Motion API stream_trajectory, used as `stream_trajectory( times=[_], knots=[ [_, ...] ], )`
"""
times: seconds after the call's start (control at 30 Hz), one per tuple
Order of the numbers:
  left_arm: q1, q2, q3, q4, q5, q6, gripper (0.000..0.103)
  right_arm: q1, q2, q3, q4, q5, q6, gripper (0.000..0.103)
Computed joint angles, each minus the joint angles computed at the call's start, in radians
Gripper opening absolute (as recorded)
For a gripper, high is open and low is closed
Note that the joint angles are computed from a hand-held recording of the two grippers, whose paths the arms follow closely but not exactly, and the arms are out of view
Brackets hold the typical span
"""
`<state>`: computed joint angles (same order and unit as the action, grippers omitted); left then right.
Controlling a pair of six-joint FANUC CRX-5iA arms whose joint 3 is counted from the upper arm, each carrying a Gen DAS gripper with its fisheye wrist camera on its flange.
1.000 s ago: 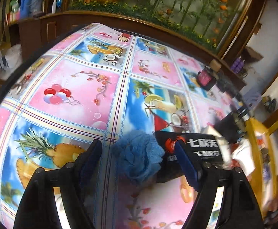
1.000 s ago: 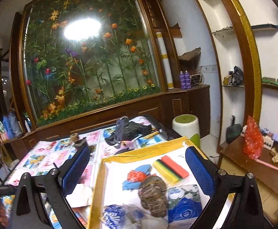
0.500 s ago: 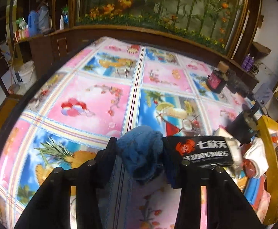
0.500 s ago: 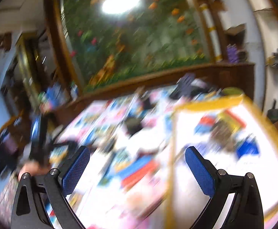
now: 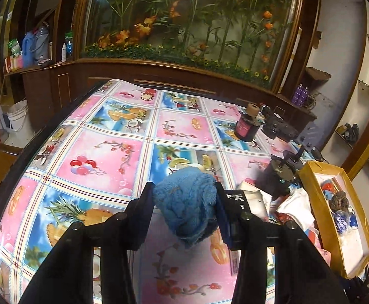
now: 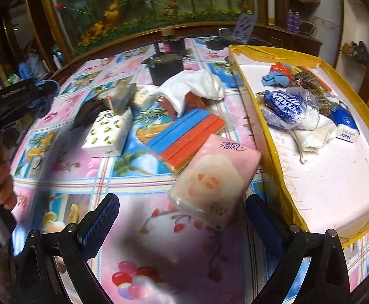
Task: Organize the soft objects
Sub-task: 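Grasp the blue knit towel with the left tool, then grasp the pink rose-printed tissue pack with the right tool while the left tool holds the blue towel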
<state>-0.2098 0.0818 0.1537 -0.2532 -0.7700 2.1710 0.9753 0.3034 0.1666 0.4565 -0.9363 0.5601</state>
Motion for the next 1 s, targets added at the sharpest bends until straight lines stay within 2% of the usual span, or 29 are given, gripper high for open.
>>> stream_trajectory(
  times=[0.13,0.2,0.23,0.3,0.33,0.4,0.43,0.57,0.63,0.73,0.8,0.87,0.93,1.0],
  knots=[
    [-0.001,-0.003,-0.01,0.024,0.015,-0.023,0.044,0.0,0.066,0.071,0.042,-0.078,0.009,0.102],
    [0.001,-0.005,-0.015,0.037,0.022,-0.035,0.044,-0.005,0.074,0.08,0.049,-0.063,0.015,0.096],
    [0.001,-0.005,-0.016,0.041,0.023,-0.038,0.044,-0.006,0.071,0.078,0.049,-0.047,0.028,0.087],
    [0.001,-0.005,-0.019,0.048,0.028,-0.046,0.044,-0.005,0.085,0.108,0.026,-0.046,0.094,0.075],
    [0.002,-0.006,-0.021,0.052,0.03,-0.049,0.044,-0.006,0.073,0.104,-0.01,-0.01,0.157,0.075],
    [0.003,-0.009,-0.026,0.059,0.036,-0.054,0.044,-0.007,0.058,0.12,-0.127,0.035,0.326,0.074],
    [0.002,-0.008,-0.025,0.058,0.036,-0.054,0.044,-0.011,0.051,0.122,-0.166,0.051,0.367,0.074],
    [0.002,-0.006,-0.023,0.058,0.031,-0.052,0.044,-0.02,0.021,0.075,-0.101,0.102,0.295,0.074],
    [0.003,-0.003,-0.022,0.068,0.028,-0.06,0.044,-0.034,0.03,0.096,-0.083,0.074,0.28,0.076],
    [0.002,0.0,-0.021,0.075,0.027,-0.071,0.044,-0.055,0.071,0.16,-0.083,0.029,0.304,0.087],
    [0.001,0.001,-0.02,0.072,0.026,-0.071,0.044,-0.073,0.114,0.233,-0.121,-0.03,0.353,0.088],
    [0.001,0.001,-0.02,0.076,0.024,-0.071,0.044,-0.086,0.123,0.262,-0.176,-0.027,0.4,0.088],
    [0.004,0.001,-0.022,0.081,0.025,-0.076,0.044,-0.089,0.148,0.306,-0.229,-0.064,0.438,0.088],
    [0.004,0.001,-0.022,0.082,0.027,-0.079,0.044,-0.069,0.172,0.323,-0.191,-0.096,0.448,0.088]
  ],
)
